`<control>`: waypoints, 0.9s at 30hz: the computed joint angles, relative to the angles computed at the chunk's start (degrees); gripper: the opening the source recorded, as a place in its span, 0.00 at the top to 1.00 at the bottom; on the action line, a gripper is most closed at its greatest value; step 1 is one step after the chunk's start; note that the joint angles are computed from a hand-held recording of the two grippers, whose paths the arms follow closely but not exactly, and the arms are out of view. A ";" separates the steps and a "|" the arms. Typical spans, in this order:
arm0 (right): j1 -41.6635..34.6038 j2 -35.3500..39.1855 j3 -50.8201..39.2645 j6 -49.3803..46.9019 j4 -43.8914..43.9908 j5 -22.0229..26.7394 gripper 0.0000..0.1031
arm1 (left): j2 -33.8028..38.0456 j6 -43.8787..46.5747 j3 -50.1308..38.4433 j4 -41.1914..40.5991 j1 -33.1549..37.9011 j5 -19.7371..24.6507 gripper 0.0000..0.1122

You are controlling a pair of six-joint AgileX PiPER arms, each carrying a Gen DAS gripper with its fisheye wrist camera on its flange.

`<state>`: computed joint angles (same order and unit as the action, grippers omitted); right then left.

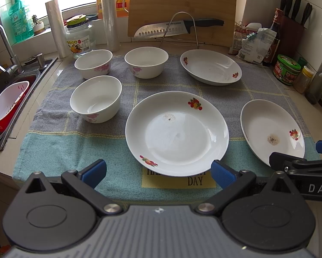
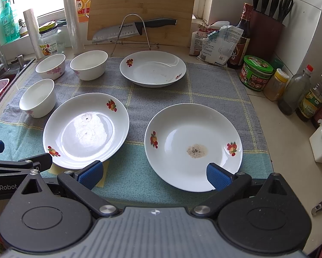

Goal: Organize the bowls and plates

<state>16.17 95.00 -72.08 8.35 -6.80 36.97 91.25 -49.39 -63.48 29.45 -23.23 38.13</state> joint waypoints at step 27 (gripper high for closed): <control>-0.26 0.00 -1.09 -0.42 0.07 1.02 0.00 | 0.17 0.42 -0.90 -0.73 0.02 0.77 0.09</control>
